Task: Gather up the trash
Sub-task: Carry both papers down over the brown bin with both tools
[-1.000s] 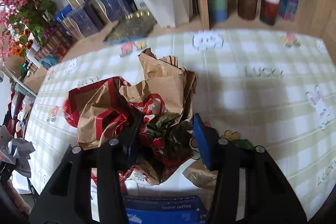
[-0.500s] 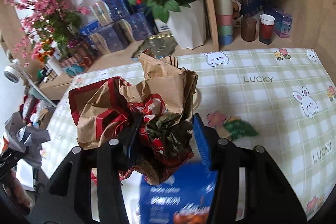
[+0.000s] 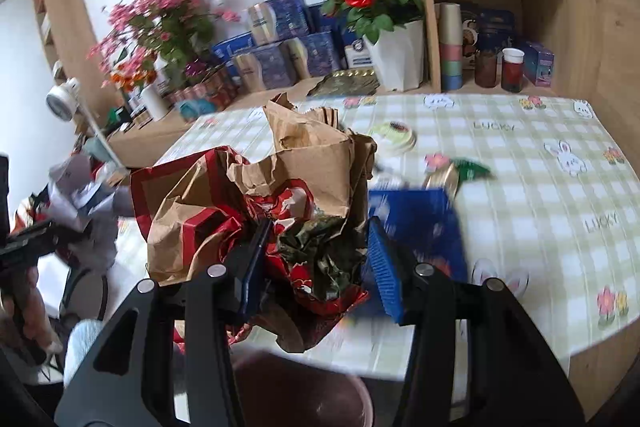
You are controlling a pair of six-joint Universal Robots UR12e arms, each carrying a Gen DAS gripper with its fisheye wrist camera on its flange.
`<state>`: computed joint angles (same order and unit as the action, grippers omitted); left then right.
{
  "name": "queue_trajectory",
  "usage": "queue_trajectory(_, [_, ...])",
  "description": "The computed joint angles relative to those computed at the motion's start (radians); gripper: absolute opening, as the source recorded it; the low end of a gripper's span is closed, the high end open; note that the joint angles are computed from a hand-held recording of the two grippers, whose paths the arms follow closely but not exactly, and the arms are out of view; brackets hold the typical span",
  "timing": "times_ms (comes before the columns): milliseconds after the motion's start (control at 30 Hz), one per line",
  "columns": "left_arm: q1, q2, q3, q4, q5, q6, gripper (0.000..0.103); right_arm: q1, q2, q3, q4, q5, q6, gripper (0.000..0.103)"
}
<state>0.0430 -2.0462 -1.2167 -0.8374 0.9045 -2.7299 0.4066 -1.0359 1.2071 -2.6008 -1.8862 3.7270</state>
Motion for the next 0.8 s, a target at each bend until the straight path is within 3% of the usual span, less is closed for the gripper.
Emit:
queue_trajectory(200, [0.020,0.079,-0.129,0.030,-0.008,0.034,0.050,0.052,-0.033,0.084,-0.010,-0.028,0.003,0.049])
queue_trajectory(367, [0.023,0.121,-0.205,0.075,0.003,0.051,0.051,0.062,-0.054,0.146,-0.016,0.039,0.036,0.049])
queue_trajectory(567, [0.016,0.125,-0.229,0.058,0.003,0.040,0.051,0.061,-0.048,0.173,0.015,0.122,0.031,0.049])
queue_trajectory(800, [0.006,0.104,-0.217,-0.017,0.017,0.053,0.052,0.058,-0.020,0.161,0.109,0.202,0.030,0.050])
